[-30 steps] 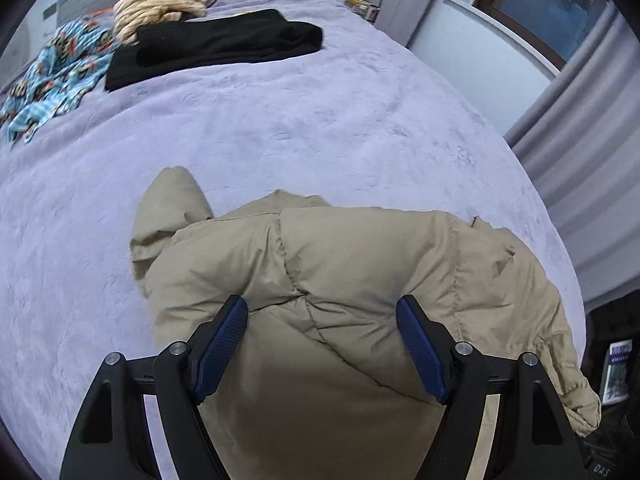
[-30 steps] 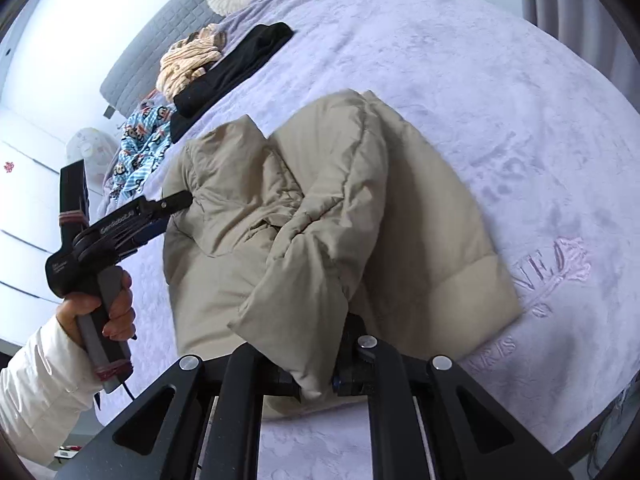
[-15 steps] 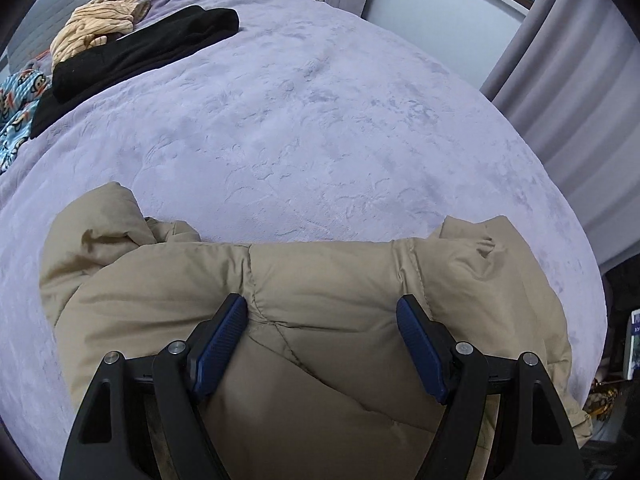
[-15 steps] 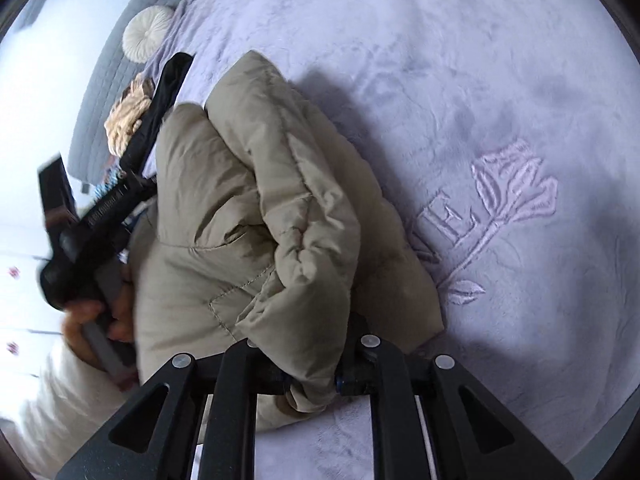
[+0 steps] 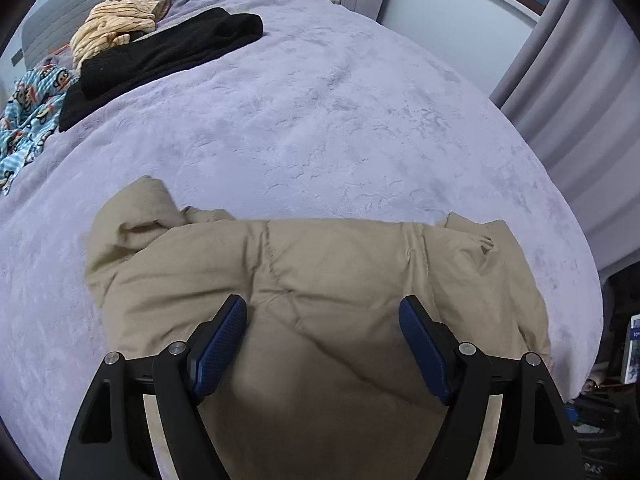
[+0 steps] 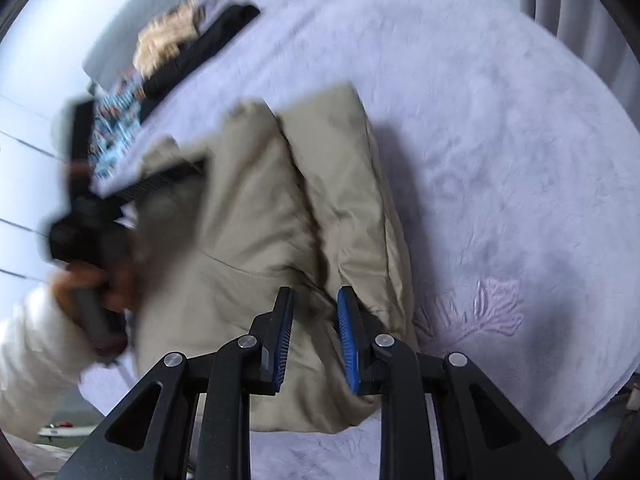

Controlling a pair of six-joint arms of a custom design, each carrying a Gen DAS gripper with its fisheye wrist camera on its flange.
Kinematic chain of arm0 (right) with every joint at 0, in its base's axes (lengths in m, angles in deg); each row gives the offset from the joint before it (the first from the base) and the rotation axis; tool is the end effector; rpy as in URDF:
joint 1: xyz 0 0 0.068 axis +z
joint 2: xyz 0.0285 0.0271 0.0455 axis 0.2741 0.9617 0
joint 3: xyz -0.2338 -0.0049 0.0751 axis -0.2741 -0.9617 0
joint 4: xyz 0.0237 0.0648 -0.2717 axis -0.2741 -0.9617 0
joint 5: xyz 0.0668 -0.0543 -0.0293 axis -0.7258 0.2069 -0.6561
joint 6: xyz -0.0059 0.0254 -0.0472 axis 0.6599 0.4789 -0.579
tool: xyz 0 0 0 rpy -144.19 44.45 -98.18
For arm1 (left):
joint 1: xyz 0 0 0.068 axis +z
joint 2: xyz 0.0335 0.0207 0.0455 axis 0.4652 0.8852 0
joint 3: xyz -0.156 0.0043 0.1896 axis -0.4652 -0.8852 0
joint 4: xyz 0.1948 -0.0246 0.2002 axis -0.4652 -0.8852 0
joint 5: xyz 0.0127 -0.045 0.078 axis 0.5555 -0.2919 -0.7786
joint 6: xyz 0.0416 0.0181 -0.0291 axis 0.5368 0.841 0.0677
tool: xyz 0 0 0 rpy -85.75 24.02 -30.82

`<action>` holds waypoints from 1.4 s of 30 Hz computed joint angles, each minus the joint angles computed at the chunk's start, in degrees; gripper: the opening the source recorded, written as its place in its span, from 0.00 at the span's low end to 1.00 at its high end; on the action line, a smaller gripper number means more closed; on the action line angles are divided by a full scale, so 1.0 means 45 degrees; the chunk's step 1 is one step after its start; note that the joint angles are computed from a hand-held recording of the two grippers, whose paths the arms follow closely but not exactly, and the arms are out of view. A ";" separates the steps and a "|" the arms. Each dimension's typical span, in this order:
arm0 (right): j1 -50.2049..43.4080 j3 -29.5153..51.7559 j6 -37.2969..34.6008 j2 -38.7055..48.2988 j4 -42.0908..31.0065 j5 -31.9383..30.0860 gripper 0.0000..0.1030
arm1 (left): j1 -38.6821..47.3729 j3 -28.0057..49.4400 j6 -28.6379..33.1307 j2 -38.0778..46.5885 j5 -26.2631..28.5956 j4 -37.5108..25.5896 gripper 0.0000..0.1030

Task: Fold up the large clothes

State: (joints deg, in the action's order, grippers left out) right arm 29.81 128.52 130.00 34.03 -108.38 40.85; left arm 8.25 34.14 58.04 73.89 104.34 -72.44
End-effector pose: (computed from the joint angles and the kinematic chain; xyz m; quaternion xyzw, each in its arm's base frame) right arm 0.1916 0.0468 0.2295 0.4039 0.8842 0.1390 0.1889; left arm 0.4329 -0.1663 0.2343 0.4371 0.8703 -0.1613 0.1594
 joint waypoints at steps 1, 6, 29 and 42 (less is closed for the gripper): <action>0.0006 -0.0357 0.0036 -0.0101 0.0227 -0.0300 0.24 | 0.0352 -0.0130 0.0163 -0.0304 0.0103 -0.0199 0.77; -0.0024 -0.1249 0.0194 -0.0994 0.0520 -0.1073 0.24 | 0.2084 -0.1761 0.0786 -0.1853 0.0018 -0.1204 0.77; 0.1123 0.0709 0.1017 0.0589 -0.0572 -0.0326 0.39 | 0.4760 -0.5890 0.2359 -0.4620 -0.0451 -0.1871 0.88; 0.4739 0.2922 0.4848 0.1646 -0.2385 0.2834 0.58 | 0.6096 -0.5310 0.4176 -0.4462 -0.0501 -0.2383 0.88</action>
